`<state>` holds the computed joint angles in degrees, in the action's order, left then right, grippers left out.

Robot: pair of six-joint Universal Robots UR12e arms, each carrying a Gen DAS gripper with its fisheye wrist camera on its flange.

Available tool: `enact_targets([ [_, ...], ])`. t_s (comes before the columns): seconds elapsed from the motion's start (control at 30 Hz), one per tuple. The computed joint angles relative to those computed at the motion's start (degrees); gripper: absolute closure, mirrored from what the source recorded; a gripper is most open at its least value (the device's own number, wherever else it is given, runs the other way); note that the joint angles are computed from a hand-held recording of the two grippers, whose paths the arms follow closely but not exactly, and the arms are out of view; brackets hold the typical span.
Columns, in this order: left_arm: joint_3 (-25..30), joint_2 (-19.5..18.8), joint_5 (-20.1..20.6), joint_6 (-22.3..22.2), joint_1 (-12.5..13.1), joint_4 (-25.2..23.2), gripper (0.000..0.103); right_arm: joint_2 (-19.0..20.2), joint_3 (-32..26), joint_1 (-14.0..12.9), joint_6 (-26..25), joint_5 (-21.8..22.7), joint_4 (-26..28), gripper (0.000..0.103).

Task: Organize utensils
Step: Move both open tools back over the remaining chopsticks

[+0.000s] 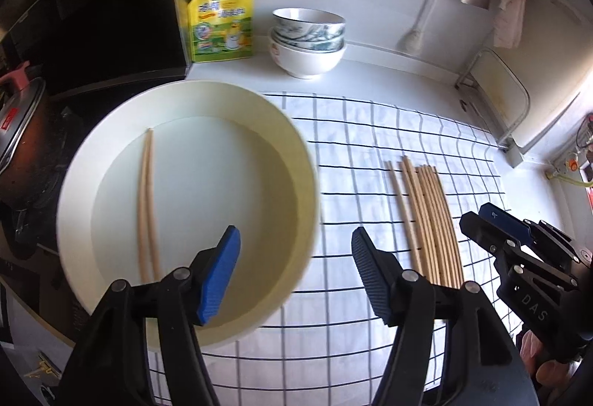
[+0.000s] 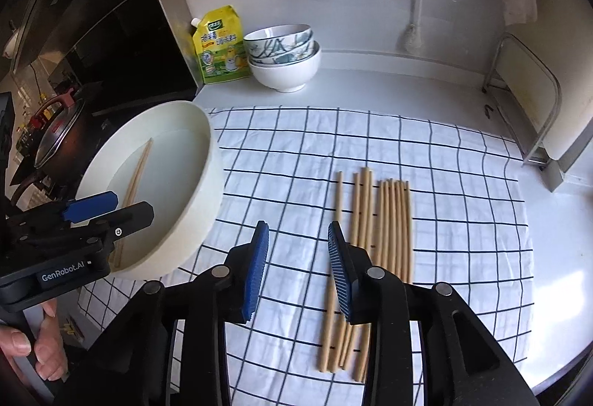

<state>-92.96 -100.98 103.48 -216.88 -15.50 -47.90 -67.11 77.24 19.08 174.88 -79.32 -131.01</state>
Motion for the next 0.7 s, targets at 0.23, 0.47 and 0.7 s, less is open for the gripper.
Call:
enact_targets([
  [0.23,3.03,-3.14,-2.33,1.61,-1.83,0.19,0.037,-1.87,3.43,-2.83,1.17,-2.81,-1.42,0.067],
  [0.47,5.6,-6.54,-4.55,2.12,-3.33,-0.49,0.036,-2.19,5.73,-4.75,1.49,-4.99,-0.79,0.066],
  [0.7,7.08,-9.1,-5.09,0.53,-4.04,-1.9,0.036,-1.9,7.75,-5.91,0.79,-4.42,-0.47,0.065],
])
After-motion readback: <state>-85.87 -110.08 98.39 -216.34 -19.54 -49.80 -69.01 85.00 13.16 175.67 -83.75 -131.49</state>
